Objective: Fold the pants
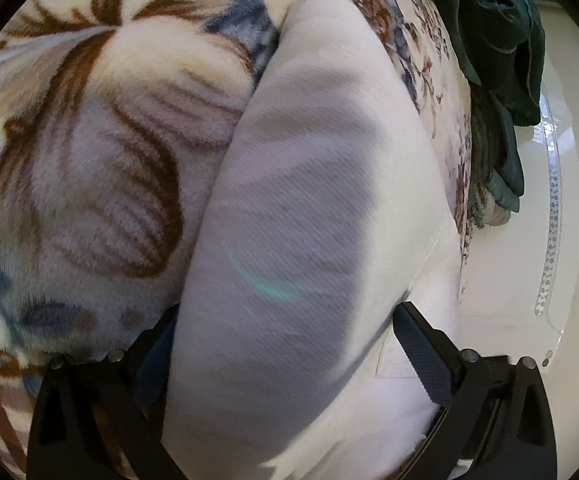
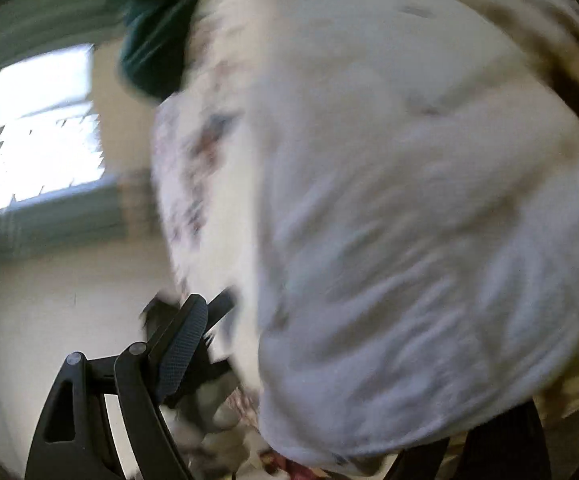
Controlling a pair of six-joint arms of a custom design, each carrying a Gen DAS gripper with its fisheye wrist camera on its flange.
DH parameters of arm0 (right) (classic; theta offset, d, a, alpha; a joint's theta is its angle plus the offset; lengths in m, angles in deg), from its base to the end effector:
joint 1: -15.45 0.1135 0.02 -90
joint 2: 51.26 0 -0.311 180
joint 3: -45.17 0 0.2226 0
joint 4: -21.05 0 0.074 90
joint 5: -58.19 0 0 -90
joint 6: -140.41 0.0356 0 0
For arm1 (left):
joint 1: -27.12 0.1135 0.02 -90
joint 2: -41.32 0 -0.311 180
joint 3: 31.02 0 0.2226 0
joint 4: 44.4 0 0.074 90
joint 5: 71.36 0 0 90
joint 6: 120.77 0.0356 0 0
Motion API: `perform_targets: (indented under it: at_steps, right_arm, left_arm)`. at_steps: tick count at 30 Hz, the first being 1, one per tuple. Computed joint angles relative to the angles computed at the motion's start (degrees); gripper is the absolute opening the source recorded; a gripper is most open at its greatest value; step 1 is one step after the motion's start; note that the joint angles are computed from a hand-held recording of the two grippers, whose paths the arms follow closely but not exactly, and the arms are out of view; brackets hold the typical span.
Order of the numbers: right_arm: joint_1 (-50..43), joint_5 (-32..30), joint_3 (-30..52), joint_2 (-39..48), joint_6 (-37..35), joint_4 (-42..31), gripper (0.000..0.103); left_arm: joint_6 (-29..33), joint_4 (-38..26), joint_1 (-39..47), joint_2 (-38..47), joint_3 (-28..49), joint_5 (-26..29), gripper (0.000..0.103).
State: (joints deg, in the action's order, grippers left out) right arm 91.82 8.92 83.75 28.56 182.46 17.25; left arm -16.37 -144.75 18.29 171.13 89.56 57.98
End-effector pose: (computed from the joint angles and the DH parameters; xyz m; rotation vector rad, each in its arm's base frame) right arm 0.0706 0.1926 0.2014 1.4414 1.9428 1.1771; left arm 0.3965 -0.0844 0.2210 -0.3770 -2.6536 0.9776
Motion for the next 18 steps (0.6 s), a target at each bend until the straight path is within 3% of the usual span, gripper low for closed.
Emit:
perform_targets:
  at_steps: [2,3,5,7,9,11,12,13,14,16,18]
  right_arm:
    - [-2.06,-4.32,2.71,-0.7,-3.56,-4.86,0.087]
    - [-1.8,-5.51,2.03,-0.14,-0.88,-6.25,0.087]
    - [2.3,-2.76,-3.49,2.39,10.27,-1.56,0.077]
    - [5.14,1.08,-7.12,5.48,15.83,4.89,0.074]
    - [4.89,2.03,-6.26,6.66,15.69,5.08,0.074]
    - [2.56,0.92,-4.83,7.83,13.33,6.16,0.063]
    - [1.49,0.5,-3.47,7.71,12.57,4.33,0.049]
    - [1.54,1.3,-3.65,7.41,12.79,3.97,0.045]
    - [1.12,1.48,-2.26,6.33,12.94,1.04,0.043]
    - [-0.66,0.34,0.68,4.13,11.01,-4.91,0.04]
    - [-2.54,-1.51,4.05,1.58,8.48,-10.6,0.038]
  left_arm:
    - [0.0,-0.39,0.31,0.45,0.24,0.62,0.102]
    - [-0.25,-0.56,0.4,0.67,0.4,0.89,0.102]
    - [-0.77,-0.96,0.59,1.13,0.77,1.39,0.102]
    - [-1.21,-1.39,0.9,1.64,1.17,2.08,0.103]
    - [-1.05,-1.56,1.02,1.8,1.29,2.54,0.103]
    - [0.03,-1.79,1.11,1.61,1.41,2.79,0.102]
    - [0.69,-1.58,1.15,1.07,1.22,3.19,0.097]
    - [1.35,-1.28,1.16,0.31,0.83,2.93,0.089]
    - [2.19,-1.45,1.32,-0.18,0.88,2.33,0.064]
    - [3.09,-1.98,2.71,-1.47,0.64,3.67,0.036]
    - [3.91,-3.04,3.58,-2.61,1.33,5.28,0.027]
